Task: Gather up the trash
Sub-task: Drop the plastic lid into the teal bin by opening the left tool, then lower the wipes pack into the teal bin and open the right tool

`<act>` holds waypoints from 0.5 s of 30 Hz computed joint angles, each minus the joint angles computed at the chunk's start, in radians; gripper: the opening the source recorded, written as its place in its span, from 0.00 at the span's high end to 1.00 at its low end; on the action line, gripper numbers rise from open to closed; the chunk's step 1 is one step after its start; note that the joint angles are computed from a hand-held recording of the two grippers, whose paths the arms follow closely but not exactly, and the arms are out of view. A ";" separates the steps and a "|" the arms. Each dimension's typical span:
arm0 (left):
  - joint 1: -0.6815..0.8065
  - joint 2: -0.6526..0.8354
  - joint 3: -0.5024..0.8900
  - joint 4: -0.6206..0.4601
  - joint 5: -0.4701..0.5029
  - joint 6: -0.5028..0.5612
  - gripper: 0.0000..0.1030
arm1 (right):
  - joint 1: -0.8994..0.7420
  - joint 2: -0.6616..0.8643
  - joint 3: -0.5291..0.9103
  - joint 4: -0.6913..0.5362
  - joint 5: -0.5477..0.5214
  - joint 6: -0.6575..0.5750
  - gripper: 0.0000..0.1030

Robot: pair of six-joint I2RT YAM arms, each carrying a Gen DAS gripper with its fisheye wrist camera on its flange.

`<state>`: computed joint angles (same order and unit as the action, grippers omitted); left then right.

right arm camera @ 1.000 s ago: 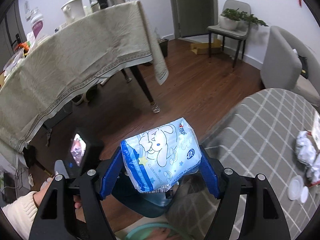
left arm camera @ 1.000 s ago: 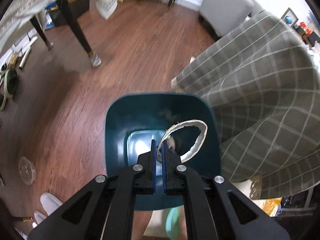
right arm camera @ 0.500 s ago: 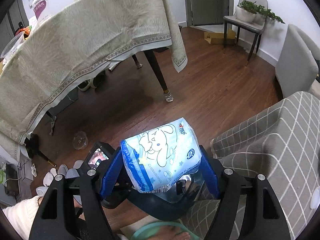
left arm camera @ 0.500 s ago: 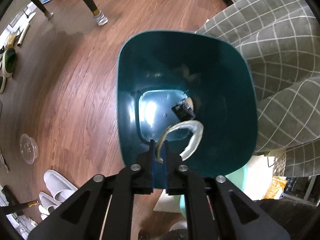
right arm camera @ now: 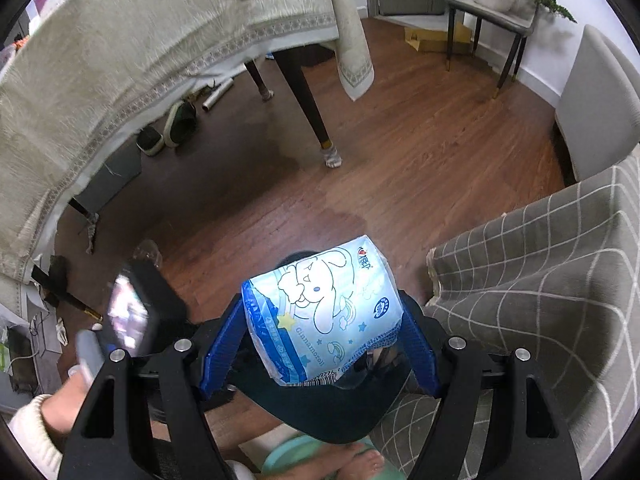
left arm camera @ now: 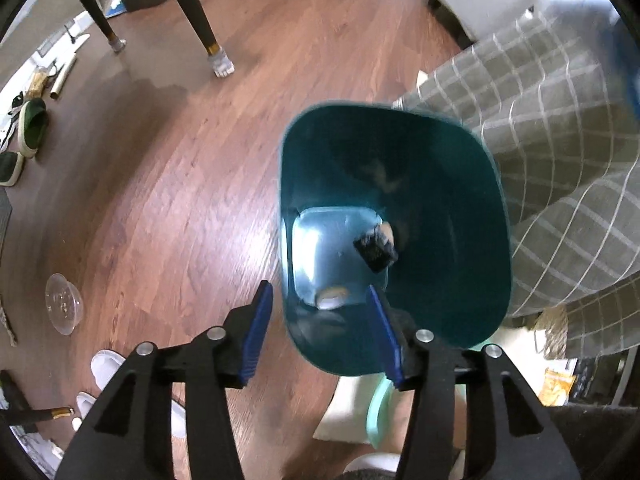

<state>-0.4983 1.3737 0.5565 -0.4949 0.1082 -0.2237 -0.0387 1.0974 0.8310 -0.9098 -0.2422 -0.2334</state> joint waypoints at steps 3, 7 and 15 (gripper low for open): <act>0.038 -0.075 -0.007 -0.006 0.006 -0.004 0.44 | -0.003 0.028 -0.020 0.020 0.012 0.004 0.28; 0.058 -0.142 -0.008 -0.016 -0.006 -0.009 0.38 | 0.000 0.062 -0.044 0.048 0.014 0.001 0.28; 0.064 -0.264 0.008 -0.017 -0.037 -0.026 0.33 | -0.013 0.089 -0.124 0.135 0.022 -0.032 0.28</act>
<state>-0.4341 1.1102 0.5649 -0.5119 0.0711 -0.2492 -0.0517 1.1864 0.7072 -0.7745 -0.2207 -0.2651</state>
